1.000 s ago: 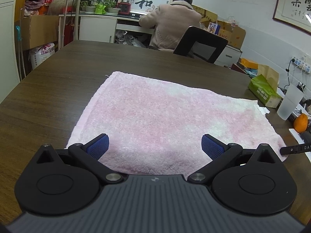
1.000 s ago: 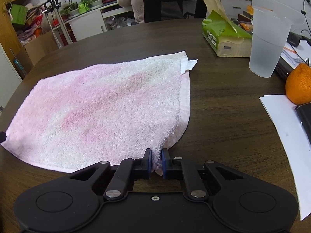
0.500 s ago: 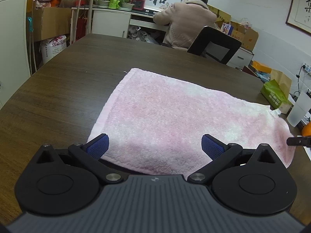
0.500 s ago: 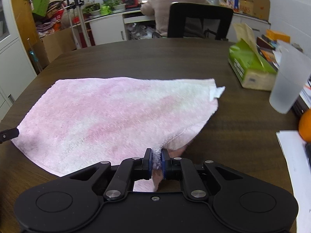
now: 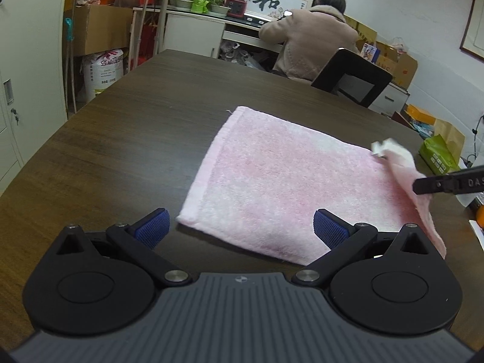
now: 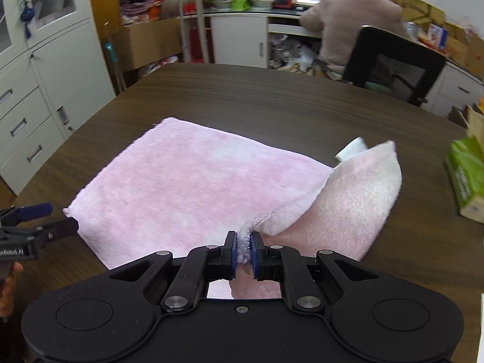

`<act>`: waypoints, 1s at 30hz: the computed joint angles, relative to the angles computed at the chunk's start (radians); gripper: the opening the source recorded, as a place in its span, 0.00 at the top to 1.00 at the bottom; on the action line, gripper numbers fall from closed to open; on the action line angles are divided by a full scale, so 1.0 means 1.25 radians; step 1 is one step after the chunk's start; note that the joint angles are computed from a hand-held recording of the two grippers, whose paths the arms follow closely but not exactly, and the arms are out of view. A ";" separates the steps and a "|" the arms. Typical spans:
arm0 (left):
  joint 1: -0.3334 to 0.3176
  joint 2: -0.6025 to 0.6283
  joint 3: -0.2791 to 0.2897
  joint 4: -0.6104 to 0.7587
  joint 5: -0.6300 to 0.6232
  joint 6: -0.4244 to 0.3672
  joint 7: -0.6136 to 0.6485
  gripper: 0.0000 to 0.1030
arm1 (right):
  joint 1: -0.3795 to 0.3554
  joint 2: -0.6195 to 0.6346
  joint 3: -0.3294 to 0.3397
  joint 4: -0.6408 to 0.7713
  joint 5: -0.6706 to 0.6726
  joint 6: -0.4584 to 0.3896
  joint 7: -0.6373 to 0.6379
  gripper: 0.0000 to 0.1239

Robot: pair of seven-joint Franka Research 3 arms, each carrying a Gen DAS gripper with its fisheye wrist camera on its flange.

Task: Fold towel
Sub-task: 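Lift the gripped towel edge with the right gripper and fold it over the towel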

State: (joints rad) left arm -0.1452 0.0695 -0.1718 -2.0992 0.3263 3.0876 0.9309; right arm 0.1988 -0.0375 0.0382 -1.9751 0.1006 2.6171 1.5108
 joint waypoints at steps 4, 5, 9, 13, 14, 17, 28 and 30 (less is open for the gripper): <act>0.017 -0.020 0.000 -0.033 -0.045 0.014 0.024 0.00 | 0.019 0.051 0.012 0.070 -0.010 -0.032 -0.009 0.93; 0.022 -0.028 0.000 -0.043 -0.061 0.018 0.034 0.00 | 0.025 0.067 0.014 0.093 -0.015 -0.043 -0.011 0.93; 0.031 -0.047 0.000 -0.071 -0.124 0.030 0.085 0.00 | 0.051 0.121 0.019 0.167 -0.021 -0.076 -0.017 0.93; 0.030 -0.073 0.013 -0.110 -0.203 0.050 0.138 0.00 | 0.080 0.174 0.023 0.243 -0.024 -0.105 -0.021 0.93; 0.026 -0.078 0.017 -0.117 -0.220 0.053 0.150 0.00 | 0.087 0.188 0.025 0.263 -0.024 -0.113 -0.023 0.93; 0.015 -0.096 0.034 -0.144 -0.263 0.066 0.178 0.00 | 0.110 0.230 0.030 0.321 -0.025 -0.138 -0.030 0.93; -0.018 -0.112 0.078 -0.172 -0.333 0.067 0.228 0.00 | 0.170 0.296 0.036 0.407 -0.032 -0.196 -0.065 0.93; -0.014 -0.112 0.074 -0.173 -0.330 0.068 0.222 0.00 | 0.176 0.292 0.038 0.407 -0.031 -0.202 -0.074 0.93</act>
